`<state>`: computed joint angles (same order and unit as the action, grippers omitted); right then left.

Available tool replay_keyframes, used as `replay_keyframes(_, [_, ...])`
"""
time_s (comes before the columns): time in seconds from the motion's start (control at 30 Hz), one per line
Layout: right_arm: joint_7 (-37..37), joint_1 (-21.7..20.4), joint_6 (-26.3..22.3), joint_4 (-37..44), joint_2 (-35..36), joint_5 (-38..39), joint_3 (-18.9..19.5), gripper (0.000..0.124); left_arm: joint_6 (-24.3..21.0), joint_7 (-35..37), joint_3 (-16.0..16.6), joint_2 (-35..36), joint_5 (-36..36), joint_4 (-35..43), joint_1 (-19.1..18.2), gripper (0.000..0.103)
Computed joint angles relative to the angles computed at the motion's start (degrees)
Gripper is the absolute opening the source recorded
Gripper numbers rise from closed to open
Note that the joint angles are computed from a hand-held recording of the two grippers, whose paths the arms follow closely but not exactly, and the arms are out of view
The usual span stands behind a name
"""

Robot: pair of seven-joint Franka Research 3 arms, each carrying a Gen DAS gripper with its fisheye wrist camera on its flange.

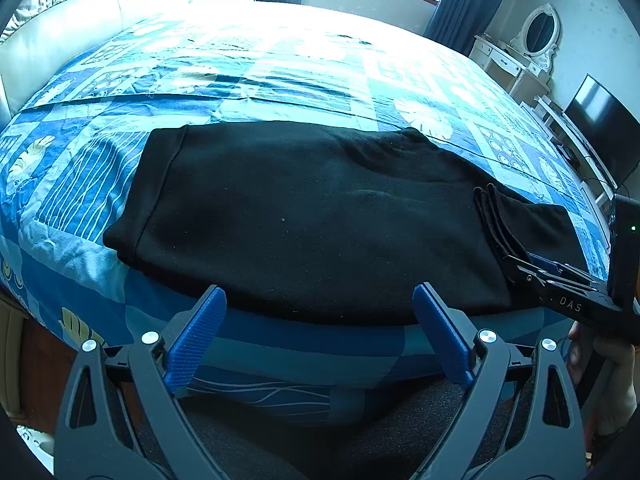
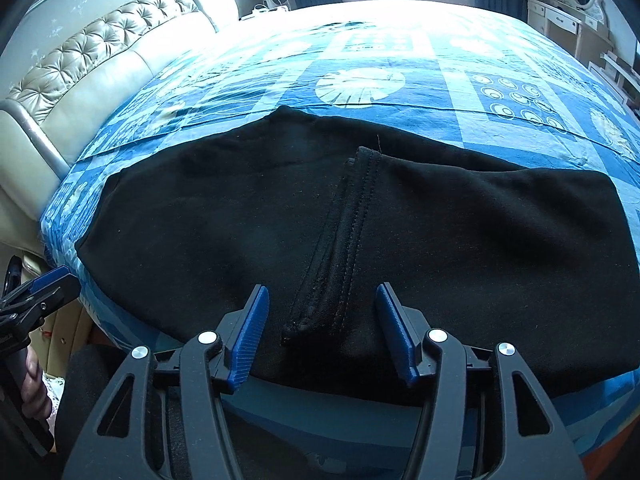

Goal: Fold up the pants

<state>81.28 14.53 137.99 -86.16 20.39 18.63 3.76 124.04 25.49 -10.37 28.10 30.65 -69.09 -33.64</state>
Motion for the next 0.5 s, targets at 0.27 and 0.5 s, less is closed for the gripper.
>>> replay_keyframes(0.27, [-0.46, 0.45, 0.12, -0.68, -0.19, -0.35, 0.13, 0.063, -0.08, -0.28, 0.04, -0.09, 0.01, -0.13, 0.06, 0.094])
replay_keyframes(0.5, [-0.86, 0.58, 0.52, -1.26, -0.33, -0.38, 0.19, 0.066, -0.11, -0.17, 0.03, -0.15, 0.14, -0.22, 0.09, 0.094])
